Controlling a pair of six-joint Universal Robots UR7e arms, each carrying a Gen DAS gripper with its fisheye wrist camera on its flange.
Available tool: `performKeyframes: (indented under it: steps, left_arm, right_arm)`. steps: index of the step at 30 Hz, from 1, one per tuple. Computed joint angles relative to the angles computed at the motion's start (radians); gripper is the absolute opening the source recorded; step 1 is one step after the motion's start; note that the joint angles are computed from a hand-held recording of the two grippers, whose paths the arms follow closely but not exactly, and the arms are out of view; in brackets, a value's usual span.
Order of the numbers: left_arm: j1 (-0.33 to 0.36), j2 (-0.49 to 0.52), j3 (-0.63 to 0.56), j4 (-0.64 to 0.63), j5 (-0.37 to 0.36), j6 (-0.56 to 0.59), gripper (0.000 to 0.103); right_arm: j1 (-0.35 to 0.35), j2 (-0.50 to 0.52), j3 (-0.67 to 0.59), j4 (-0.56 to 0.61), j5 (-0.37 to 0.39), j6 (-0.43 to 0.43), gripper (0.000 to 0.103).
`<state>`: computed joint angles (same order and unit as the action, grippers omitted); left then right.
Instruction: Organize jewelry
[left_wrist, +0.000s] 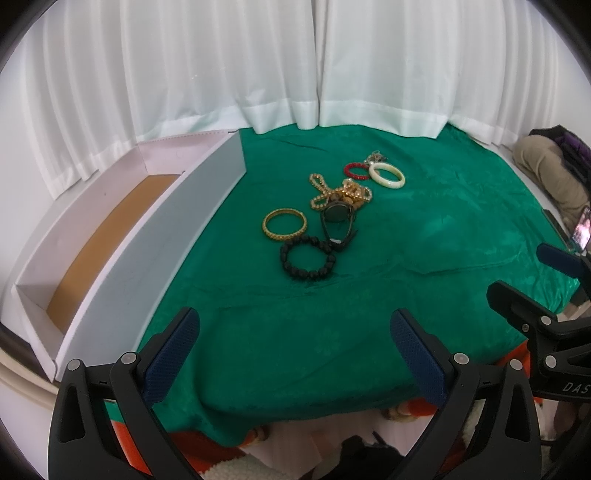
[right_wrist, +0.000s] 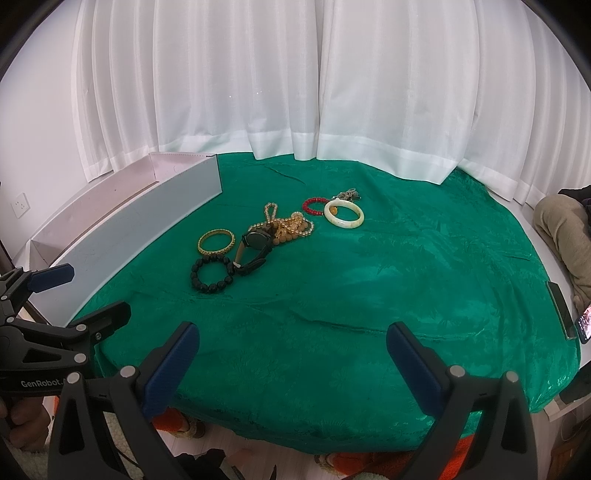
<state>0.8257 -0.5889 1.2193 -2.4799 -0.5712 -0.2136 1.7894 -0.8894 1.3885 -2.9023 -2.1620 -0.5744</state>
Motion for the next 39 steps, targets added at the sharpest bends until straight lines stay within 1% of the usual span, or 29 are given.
performKeyframes:
  steps: [22,29,33,36,39]
  left_arm:
    - [0.003,-0.003,0.009,-0.007,-0.002,0.001,0.103]
    - [0.007,-0.001,0.006,0.009,-0.002,-0.012,0.103]
    - [0.01,-0.008,0.015,0.006,0.003,-0.018,0.103]
    - [0.015,-0.008,0.01,0.019,0.001,-0.035,0.103]
    - [0.018,-0.011,0.011,0.03,0.003,-0.049,0.103]
  right_arm:
    - [0.001,0.0,0.005,-0.001,-0.002,0.001,0.103]
    - [0.0,-0.001,0.015,-0.011,-0.003,0.003,0.103]
    - [-0.008,0.008,-0.005,0.005,0.0,0.008,0.103]
    - [-0.026,0.029,-0.06,0.066,0.035,0.009,0.103]
    - [-0.047,0.094,-0.183,0.204,0.045,0.025,0.103]
